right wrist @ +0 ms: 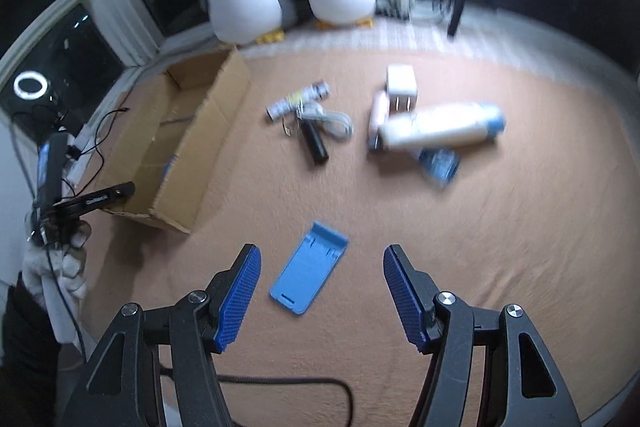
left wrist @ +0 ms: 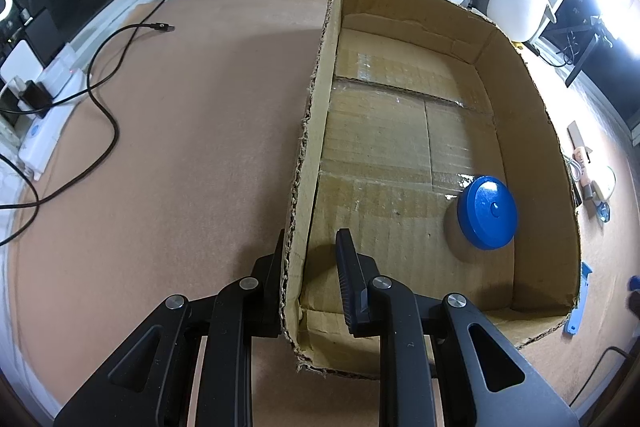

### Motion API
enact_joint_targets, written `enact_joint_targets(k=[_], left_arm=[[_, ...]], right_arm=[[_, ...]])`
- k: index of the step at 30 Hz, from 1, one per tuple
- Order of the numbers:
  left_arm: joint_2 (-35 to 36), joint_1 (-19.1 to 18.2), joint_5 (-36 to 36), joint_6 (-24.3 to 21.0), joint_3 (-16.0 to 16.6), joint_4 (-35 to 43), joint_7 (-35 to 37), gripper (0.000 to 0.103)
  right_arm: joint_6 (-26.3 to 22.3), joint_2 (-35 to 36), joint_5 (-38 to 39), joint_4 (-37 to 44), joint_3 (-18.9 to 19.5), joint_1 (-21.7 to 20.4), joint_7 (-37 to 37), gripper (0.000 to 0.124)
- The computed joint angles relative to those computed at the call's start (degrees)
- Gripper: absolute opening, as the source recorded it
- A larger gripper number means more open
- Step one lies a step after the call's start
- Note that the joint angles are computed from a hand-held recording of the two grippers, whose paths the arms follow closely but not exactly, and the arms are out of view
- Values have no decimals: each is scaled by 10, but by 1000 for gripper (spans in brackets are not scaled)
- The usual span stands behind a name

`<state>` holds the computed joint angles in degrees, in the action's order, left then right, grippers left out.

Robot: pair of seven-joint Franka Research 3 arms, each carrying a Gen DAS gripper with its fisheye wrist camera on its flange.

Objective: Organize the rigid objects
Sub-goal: 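Lower the right gripper onto the blue phone stand and close on it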

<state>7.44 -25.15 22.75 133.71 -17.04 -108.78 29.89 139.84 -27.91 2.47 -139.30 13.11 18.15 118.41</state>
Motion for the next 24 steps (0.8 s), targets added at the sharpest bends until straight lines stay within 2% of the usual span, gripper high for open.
enact_joint_targets(k=[7,12,18,24], left_arm=[[-1,1,-2,5,0,-3,7,19],[-3,4,-8,16,0,-7,17,19],[-3,7,-18,30,1,-11,27,19],[-3,9,-20,38,2,-14,32,19]], right_arm=[[4,67,20,14,-9,7,14,60],[-14,108,28,36,-16,16,29,60],[-44,130,-11,58,-12,20,59,58],[-75,143,-48,79,-10,27,72,50]])
